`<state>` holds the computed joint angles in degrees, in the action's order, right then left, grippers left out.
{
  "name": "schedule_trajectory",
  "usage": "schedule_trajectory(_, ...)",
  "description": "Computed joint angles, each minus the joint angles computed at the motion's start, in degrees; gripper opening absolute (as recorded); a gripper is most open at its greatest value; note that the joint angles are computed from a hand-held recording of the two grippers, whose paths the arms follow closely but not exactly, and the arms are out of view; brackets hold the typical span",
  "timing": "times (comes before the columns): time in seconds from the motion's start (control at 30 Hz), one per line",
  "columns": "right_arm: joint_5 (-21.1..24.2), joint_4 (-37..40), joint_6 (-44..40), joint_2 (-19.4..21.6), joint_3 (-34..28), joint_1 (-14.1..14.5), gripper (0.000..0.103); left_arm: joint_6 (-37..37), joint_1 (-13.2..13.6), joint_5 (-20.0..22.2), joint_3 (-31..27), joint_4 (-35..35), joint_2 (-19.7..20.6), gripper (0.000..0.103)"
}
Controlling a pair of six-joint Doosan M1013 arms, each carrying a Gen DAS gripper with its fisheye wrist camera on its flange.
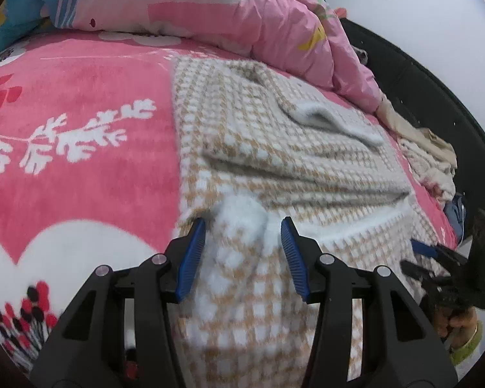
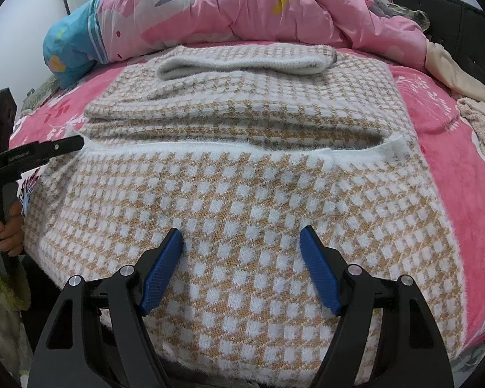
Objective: Fold large clothes
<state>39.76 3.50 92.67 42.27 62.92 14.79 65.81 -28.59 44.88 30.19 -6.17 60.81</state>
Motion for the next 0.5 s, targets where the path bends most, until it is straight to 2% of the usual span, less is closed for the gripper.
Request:
schedule_trajectory(0.07,0.0,0.3,-0.2,0.0,0.1,0.0,0.073,1.7,0.0,1.0,1.5,-2.4,-0.9,0.046)
schedule_trajectory(0.23,-0.6,1.7,-1.4,-0.1,0.4,-0.3,0.073,-0.3,-0.8,0.4,6.2,-0.5,-3.5,0.046)
schedule_trajectory(0.3,-0.7,2.3,-1.9,-0.1,0.4,-0.4,0.074,-2.4,-1.3,2.4,4.2,2.6,-2.5,0.046)
schedule_trajectory(0.4,-0.5,3.5,-2.8,-0.5,0.7,-0.7,0.074,-7.0,-2.8,9.4,-3.0,11.4,0.9,0.046)
schedule_trajectory(0.5,-1.4,9.3,-6.5,-2.3,3.2,-2.0,0.072,-10.0,-4.5,14.7,-8.0,19.2,3.4,0.046)
